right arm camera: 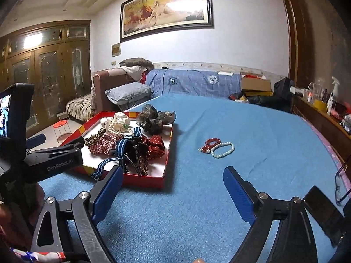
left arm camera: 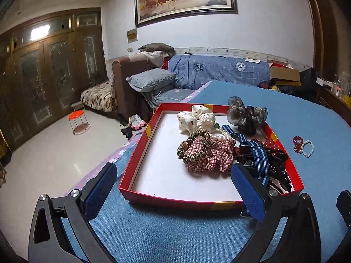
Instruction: Organize jewelry
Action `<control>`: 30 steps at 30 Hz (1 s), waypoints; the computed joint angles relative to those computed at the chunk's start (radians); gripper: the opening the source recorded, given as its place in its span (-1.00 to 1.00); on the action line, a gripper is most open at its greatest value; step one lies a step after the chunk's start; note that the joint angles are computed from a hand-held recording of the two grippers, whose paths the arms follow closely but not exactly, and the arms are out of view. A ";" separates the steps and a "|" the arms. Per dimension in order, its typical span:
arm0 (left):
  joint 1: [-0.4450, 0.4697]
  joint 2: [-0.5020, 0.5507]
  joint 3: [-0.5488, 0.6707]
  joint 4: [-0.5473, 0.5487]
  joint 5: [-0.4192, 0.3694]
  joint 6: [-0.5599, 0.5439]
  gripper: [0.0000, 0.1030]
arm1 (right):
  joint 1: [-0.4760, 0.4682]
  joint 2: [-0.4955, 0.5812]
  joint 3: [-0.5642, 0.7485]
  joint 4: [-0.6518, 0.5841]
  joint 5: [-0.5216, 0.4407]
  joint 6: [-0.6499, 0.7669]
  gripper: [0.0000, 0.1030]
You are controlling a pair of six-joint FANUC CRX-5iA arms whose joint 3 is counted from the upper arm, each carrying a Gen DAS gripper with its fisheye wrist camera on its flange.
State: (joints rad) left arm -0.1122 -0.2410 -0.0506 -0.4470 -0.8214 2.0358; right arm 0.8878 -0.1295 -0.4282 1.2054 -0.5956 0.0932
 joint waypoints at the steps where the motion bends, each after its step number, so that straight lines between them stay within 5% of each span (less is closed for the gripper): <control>1: 0.012 -0.002 -0.007 0.023 0.009 -0.016 1.00 | 0.001 0.000 0.000 -0.007 -0.002 0.001 0.85; 30: 0.052 0.014 -0.019 0.103 0.034 -0.083 1.00 | 0.042 0.043 0.051 -0.069 -0.110 0.081 0.88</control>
